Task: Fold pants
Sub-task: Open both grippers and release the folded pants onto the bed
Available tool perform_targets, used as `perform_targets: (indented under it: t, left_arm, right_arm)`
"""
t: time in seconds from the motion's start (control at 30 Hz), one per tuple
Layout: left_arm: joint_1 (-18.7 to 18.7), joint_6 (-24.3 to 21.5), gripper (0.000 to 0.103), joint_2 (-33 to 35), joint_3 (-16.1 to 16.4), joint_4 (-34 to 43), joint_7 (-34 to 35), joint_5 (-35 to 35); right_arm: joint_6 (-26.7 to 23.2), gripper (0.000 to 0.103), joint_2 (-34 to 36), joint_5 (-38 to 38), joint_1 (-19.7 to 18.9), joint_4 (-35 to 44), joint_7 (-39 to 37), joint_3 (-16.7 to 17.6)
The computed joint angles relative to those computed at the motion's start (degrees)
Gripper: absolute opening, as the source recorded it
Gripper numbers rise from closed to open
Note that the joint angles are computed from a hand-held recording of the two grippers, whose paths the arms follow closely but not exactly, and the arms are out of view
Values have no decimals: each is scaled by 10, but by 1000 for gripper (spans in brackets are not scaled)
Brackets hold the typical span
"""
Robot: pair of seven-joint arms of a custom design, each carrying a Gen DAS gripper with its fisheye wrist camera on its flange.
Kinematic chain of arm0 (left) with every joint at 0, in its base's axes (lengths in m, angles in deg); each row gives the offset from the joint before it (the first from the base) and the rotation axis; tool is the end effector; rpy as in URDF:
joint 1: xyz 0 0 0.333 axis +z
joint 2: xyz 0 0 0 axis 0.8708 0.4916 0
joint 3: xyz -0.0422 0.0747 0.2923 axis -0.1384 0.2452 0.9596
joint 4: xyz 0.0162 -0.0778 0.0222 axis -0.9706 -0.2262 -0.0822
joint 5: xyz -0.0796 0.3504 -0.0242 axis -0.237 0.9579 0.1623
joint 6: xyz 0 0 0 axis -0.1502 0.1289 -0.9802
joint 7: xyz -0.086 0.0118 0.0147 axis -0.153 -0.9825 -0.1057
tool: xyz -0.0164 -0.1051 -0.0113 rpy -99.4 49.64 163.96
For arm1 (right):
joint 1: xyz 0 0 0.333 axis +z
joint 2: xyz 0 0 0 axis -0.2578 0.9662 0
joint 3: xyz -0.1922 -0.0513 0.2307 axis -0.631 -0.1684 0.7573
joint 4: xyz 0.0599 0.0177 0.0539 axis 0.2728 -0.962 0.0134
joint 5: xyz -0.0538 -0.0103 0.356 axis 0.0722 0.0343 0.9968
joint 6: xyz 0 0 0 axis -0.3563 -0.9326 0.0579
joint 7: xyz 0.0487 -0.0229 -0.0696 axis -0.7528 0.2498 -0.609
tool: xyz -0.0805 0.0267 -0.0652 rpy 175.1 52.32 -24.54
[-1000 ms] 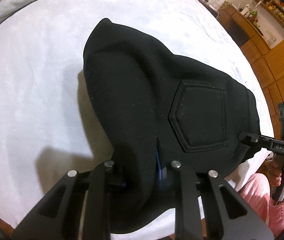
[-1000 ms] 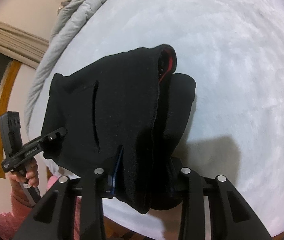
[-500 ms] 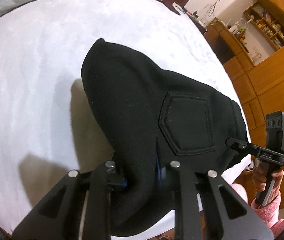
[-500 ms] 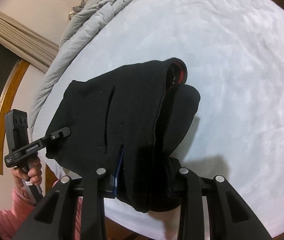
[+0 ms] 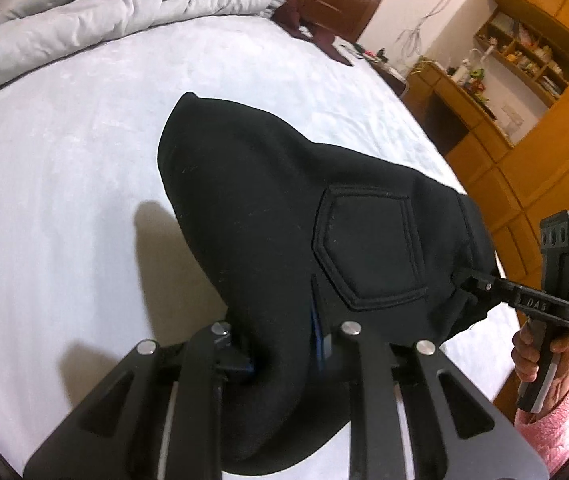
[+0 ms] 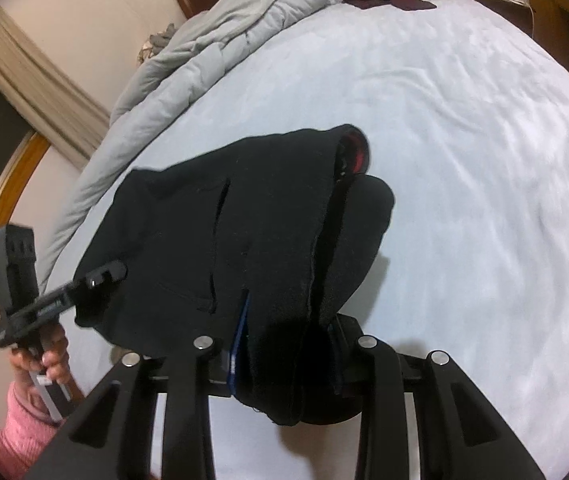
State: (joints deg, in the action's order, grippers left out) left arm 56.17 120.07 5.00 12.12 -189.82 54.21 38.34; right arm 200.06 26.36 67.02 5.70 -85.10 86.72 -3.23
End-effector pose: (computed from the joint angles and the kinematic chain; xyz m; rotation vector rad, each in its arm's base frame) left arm 0.4977 -0.0800 0.5320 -1.9113 2.1594 -1.0931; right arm 0.4662 0.1424 0.5284 -1.7232 1.7183 -0.0572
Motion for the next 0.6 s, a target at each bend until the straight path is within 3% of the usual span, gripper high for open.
perform_targets:
  t: [0.13,0.27,0.33,0.43,0.5,0.57,0.6]
  left_arm:
    - [7,17,18,78,-7,49,-15,21]
    - [18,19,24,110,-14,57,-13,36]
    - [23,11,29,107,-14,47,-3,39]
    - [31,3,48,91,-11,23,-4,46]
    - [36,0,57,76,-9,10,-19,71]
    - [40,15,55,47,-10,-13,-35,106]
    - [42,30,55,31,-13,-26,-53,135]
  right_arm:
    - [23,32,82,20,-13,47,-17,0]
    - [29,36,110,49,-38,45,-26,15]
    - [27,49,100,66,-46,29,-49,19]
    - [29,61,81,24,-54,7,-16,26]
    - [23,62,58,13,-54,-6,-2,23]
    - [12,62,25,-77,-66,-17,64,36]
    - [6,62,5,-167,-83,-21,121,57]
